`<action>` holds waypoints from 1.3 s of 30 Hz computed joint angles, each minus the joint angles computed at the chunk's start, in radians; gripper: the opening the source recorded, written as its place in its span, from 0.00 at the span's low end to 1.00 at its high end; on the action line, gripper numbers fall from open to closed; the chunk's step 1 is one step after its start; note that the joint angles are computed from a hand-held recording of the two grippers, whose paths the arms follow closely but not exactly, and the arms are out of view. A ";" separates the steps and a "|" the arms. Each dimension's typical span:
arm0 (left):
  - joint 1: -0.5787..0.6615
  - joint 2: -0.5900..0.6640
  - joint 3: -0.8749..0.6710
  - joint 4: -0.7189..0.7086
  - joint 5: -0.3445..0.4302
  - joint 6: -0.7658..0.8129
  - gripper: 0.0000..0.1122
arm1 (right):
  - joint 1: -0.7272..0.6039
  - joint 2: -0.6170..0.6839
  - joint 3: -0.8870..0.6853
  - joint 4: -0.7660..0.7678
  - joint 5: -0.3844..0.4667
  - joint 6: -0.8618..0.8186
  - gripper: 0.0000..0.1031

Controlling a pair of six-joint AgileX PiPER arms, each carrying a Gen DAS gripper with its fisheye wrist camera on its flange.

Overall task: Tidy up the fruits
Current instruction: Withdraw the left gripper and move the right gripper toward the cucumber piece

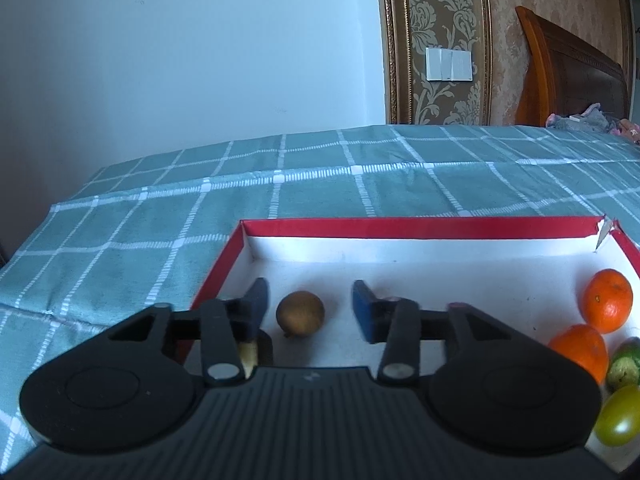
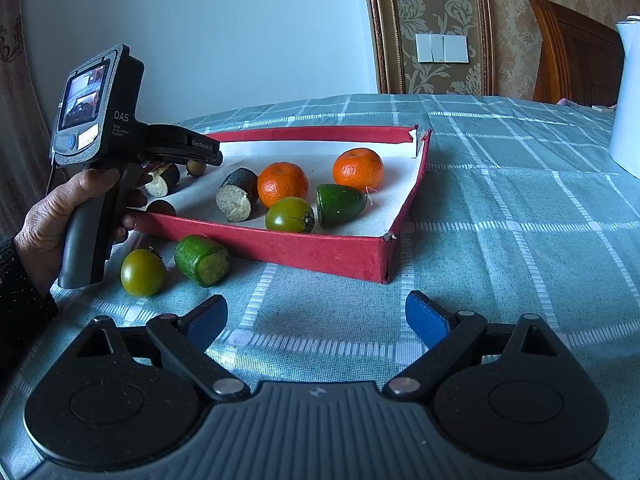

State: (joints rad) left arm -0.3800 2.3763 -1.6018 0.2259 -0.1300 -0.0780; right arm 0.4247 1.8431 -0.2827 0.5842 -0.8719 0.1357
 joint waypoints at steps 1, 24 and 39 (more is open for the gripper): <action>0.000 -0.006 0.011 -0.037 -0.009 0.039 0.50 | 0.000 0.000 0.000 0.000 0.000 0.000 0.93; 0.058 -0.268 0.463 -0.019 -0.300 0.068 0.77 | 0.006 -0.001 -0.005 0.016 0.008 -0.017 0.93; 0.161 -0.394 0.734 0.060 -0.395 0.018 0.80 | 0.072 0.010 -0.094 0.225 0.107 -0.281 1.00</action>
State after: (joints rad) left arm -0.2189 1.9819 -0.8682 0.2856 -0.5251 -0.0601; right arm 0.4967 1.8533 -0.3766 0.8089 -0.7652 -0.1449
